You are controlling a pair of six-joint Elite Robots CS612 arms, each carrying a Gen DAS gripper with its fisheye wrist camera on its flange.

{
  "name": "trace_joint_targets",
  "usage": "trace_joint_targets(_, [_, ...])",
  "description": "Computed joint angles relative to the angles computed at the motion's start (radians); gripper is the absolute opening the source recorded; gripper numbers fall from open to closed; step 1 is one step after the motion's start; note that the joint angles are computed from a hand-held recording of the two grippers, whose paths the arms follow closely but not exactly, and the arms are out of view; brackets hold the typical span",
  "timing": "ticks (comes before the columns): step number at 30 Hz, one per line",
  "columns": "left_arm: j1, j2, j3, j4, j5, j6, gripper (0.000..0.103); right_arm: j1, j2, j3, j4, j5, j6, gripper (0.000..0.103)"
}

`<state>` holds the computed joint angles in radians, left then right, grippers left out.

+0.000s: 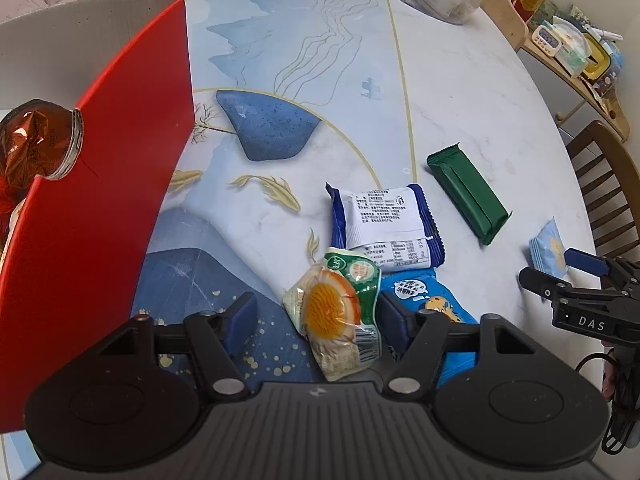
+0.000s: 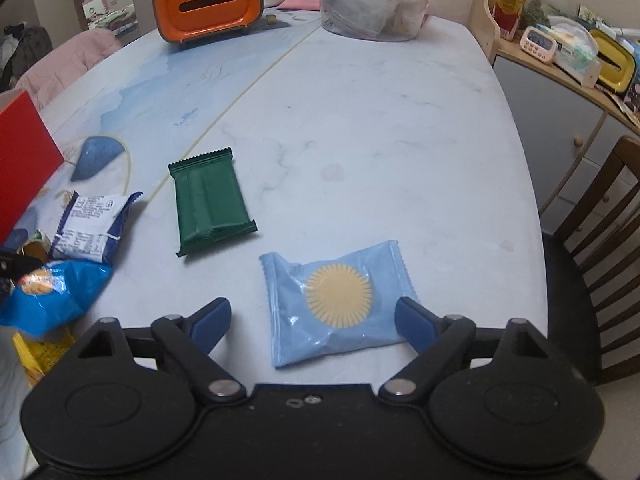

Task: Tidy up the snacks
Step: 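Grasp the light blue cookie packet with the right gripper while the left grasps the green-wrapped pastry, then carry the cookie packet and pastry with both grippers over the box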

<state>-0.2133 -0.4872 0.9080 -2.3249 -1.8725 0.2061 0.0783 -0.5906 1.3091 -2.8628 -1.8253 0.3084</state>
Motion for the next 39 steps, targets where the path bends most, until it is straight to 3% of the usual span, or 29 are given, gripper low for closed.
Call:
trace_joint_targets(5, [0.001, 0.000, 0.004, -0.006, -0.022, 0.000, 0.045, 0.004, 0.005, 0.001, -0.025, -0.026, -0.031, 0.077])
trace_joint_targets(7, [0.000, -0.003, 0.011, -0.017, -0.017, 0.005, 0.043, 0.005, 0.004, 0.007, -0.045, -0.024, -0.046, 0.066])
trace_joint_targets(13, [0.004, -0.006, 0.013, -0.016, -0.036, 0.007, 0.035, 0.006, 0.001, 0.012, -0.062, -0.014, -0.055, 0.051])
trace_joint_targets(25, [0.019, -0.032, 0.053, -0.014, -0.049, 0.013, 0.035, 0.017, -0.033, 0.055, -0.065, 0.019, 0.008, 0.046])
trace_joint_targets(39, [0.042, -0.121, 0.163, -0.052, -0.078, 0.092, 0.035, 0.067, -0.105, 0.120, -0.096, 0.031, 0.056, 0.046])
